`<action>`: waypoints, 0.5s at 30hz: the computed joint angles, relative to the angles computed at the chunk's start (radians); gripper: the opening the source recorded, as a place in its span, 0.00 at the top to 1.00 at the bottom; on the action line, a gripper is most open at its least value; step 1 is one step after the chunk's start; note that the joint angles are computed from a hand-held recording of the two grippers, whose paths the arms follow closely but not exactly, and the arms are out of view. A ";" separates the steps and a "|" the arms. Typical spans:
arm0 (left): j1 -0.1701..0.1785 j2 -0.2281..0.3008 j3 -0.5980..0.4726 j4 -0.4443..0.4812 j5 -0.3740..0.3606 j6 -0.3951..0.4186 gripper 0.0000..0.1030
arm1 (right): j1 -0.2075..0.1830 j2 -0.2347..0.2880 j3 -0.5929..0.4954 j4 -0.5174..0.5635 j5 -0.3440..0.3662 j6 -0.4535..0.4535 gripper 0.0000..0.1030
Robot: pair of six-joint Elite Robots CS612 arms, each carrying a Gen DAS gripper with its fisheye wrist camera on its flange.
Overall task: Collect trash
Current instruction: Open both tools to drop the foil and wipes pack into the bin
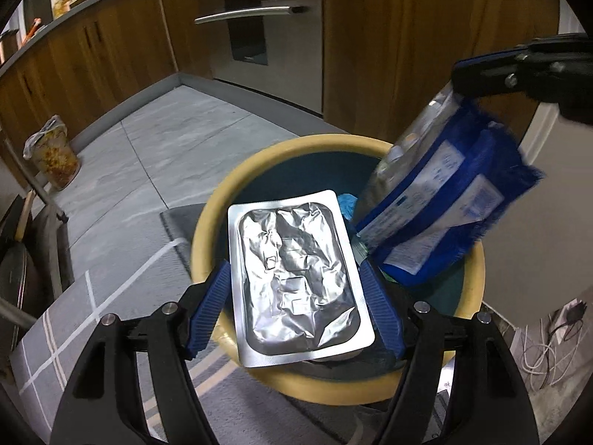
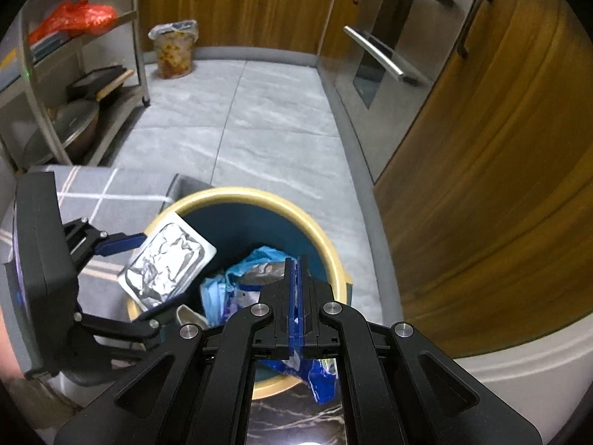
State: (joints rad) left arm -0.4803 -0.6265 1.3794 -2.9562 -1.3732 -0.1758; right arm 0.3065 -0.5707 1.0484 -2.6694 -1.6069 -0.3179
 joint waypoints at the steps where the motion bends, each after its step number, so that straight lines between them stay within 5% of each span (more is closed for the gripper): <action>1: -0.002 0.000 0.000 0.001 0.005 0.003 0.28 | 0.001 0.004 -0.007 0.012 -0.006 -0.002 0.89; 5: -0.004 -0.008 0.011 -0.015 0.030 0.002 0.21 | 0.001 0.004 -0.003 0.003 -0.011 0.012 0.67; 11: -0.003 -0.068 0.078 -0.025 0.069 -0.047 0.21 | -0.003 -0.045 0.068 -0.029 0.023 0.079 0.65; 15: -0.006 -0.143 0.167 -0.064 0.075 -0.088 0.15 | -0.004 -0.107 0.169 -0.104 0.075 0.211 0.49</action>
